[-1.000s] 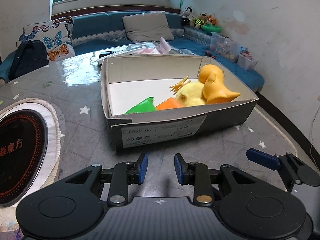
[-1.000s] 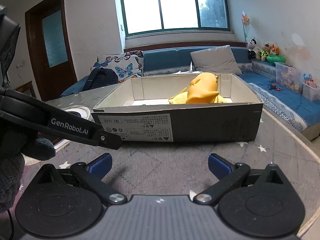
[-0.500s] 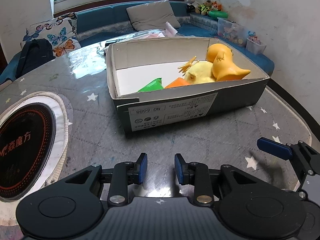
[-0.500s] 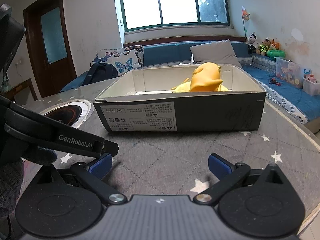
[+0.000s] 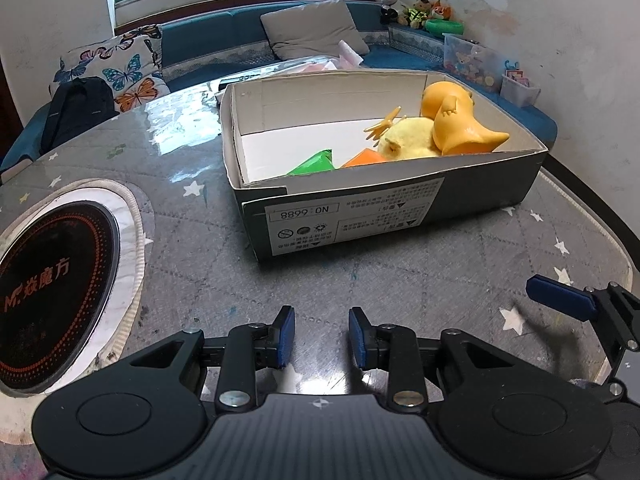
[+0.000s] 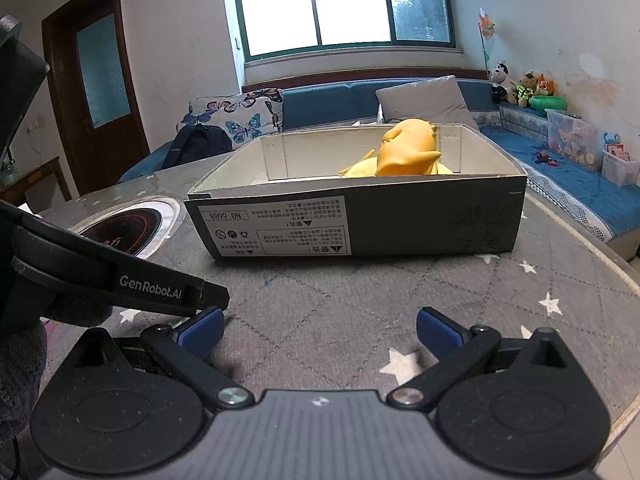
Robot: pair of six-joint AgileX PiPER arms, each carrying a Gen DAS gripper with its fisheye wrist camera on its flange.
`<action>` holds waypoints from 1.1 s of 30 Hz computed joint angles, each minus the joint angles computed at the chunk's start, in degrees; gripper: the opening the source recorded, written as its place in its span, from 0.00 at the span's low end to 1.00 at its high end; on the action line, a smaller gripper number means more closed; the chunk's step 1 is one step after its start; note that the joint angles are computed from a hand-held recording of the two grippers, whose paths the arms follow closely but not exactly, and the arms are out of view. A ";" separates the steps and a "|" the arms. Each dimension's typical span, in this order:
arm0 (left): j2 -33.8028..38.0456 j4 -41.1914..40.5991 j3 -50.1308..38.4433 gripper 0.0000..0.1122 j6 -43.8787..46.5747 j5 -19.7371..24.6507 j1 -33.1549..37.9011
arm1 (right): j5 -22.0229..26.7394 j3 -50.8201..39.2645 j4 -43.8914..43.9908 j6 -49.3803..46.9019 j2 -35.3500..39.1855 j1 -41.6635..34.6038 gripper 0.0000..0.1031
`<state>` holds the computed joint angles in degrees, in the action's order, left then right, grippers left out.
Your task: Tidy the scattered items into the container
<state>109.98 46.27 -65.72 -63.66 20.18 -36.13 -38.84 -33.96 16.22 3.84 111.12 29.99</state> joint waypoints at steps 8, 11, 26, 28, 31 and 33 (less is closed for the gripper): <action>-0.08 1.31 0.24 0.29 -1.76 0.31 -0.07 | 0.63 -0.23 1.69 -0.77 0.02 0.58 1.00; 0.00 1.11 0.20 0.29 -1.36 0.18 -0.03 | 0.71 -0.31 2.29 -1.02 0.04 0.72 1.00; 0.41 -1.86 -0.73 0.29 0.74 0.18 0.23 | 3.15 -1.93 6.58 -5.03 -0.37 1.05 1.00; 0.55 -2.10 -0.98 0.29 0.90 0.51 0.26 | 3.51 -2.32 7.68 -6.32 -0.25 1.22 1.00; 0.75 -2.78 -1.44 0.29 1.65 0.92 0.30 | 4.28 -2.90 8.53 -7.27 -0.03 1.21 1.00; 0.90 -3.52 -1.67 0.29 2.41 0.88 0.57 | 4.46 -3.08 8.38 -6.99 0.04 1.02 1.00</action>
<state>110.88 42.75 -67.38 -61.25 21.06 -35.56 -34.38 -37.04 24.60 -3.15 111.16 31.00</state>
